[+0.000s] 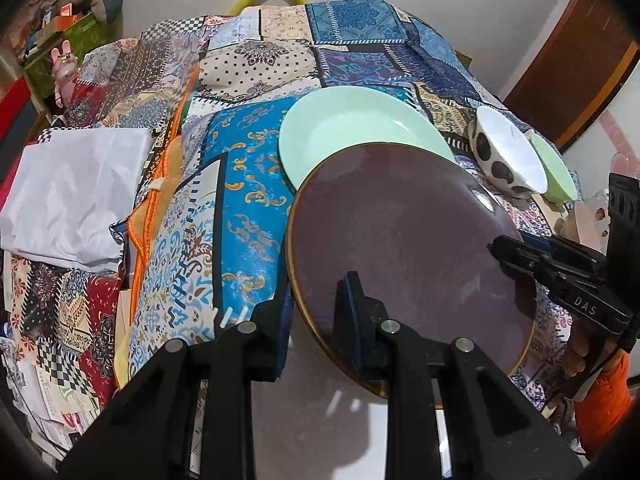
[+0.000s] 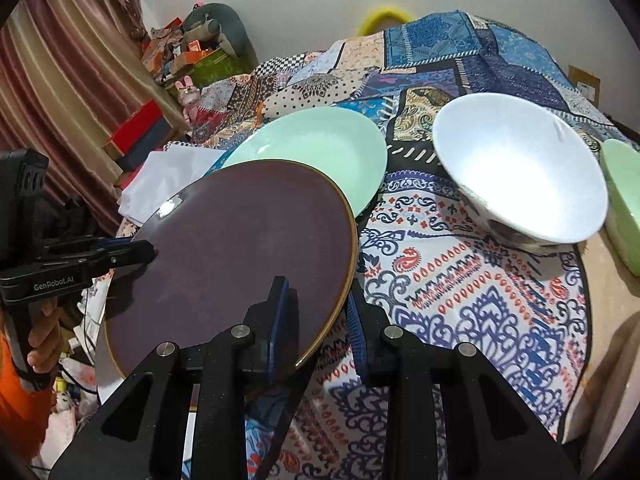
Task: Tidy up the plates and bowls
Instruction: 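Carry the dark brown plate with the left tool toward the pink bowl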
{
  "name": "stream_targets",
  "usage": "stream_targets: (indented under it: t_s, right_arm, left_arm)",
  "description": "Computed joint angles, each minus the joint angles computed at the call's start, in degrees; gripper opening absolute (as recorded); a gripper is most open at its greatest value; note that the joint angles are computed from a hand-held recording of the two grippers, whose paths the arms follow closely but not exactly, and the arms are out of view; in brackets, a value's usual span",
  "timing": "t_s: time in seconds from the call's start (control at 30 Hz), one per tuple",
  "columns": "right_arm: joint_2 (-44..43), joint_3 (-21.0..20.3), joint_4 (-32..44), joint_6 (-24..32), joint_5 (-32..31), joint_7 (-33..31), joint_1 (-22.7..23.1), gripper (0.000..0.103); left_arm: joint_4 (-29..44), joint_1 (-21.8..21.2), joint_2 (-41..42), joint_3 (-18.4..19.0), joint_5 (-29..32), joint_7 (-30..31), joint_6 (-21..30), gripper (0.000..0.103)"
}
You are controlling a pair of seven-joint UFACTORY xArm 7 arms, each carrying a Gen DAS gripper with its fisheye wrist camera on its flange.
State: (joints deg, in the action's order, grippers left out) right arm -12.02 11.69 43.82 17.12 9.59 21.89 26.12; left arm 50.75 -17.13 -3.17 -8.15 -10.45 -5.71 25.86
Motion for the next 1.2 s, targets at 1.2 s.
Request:
stream_targets:
  t_s: [1.2]
  right_arm:
    - [-29.24,0.50,-15.64,7.82,-4.53,8.13,-1.96,0.026]
  left_arm:
    - [-1.31,-8.34,-10.02,-4.92,3.40,-10.62,4.09,0.024]
